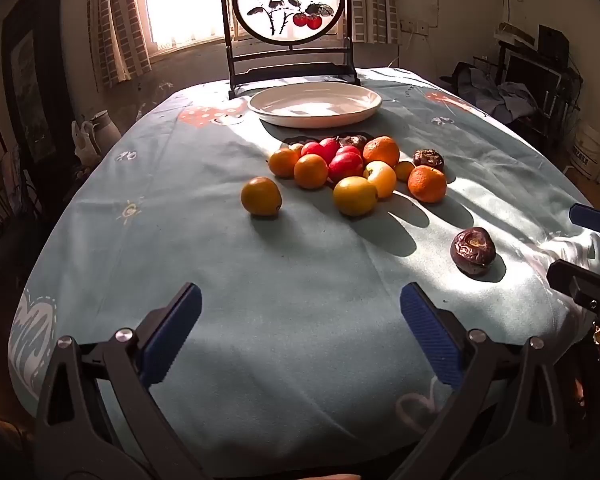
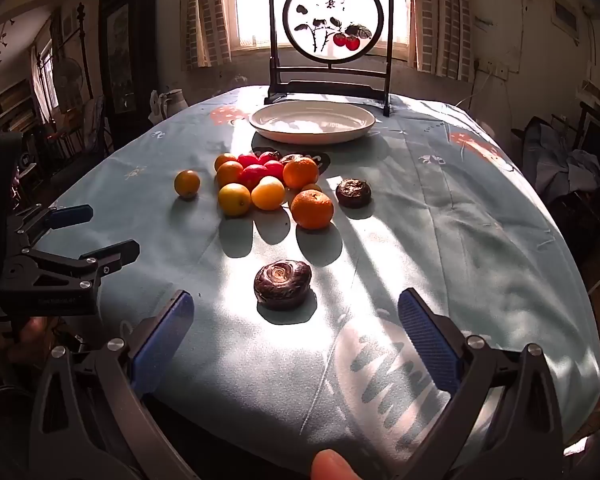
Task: Organize fruits
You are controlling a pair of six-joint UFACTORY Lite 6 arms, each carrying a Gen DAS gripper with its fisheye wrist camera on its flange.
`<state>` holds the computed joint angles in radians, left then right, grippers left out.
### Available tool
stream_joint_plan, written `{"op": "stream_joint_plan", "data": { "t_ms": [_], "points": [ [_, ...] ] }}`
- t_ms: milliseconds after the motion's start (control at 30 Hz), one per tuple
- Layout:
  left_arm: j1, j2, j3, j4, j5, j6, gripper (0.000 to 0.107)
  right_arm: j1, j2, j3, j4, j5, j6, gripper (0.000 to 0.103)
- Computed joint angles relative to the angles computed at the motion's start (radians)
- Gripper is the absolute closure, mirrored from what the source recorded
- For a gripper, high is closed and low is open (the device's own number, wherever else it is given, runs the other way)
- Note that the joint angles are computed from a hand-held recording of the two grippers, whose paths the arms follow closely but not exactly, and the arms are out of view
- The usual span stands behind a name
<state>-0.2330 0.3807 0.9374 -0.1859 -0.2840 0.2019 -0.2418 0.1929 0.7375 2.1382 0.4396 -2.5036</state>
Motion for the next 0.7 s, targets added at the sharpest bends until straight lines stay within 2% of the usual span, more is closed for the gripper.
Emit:
{"op": "stream_joint_plan", "data": {
  "t_ms": [433, 700],
  "points": [
    [-0.004, 0.043, 0.032, -0.053, 0.004, 0.053, 0.006, 0.004, -0.006, 0.001, -0.01, -0.009, 0.018, 0.001],
    [0.012, 0.015, 0.004, 0.022, 0.011, -0.022, 0.006, -0.012, 0.013, 0.013, -0.026, 0.0, 0.024, 0.001]
  ]
}}
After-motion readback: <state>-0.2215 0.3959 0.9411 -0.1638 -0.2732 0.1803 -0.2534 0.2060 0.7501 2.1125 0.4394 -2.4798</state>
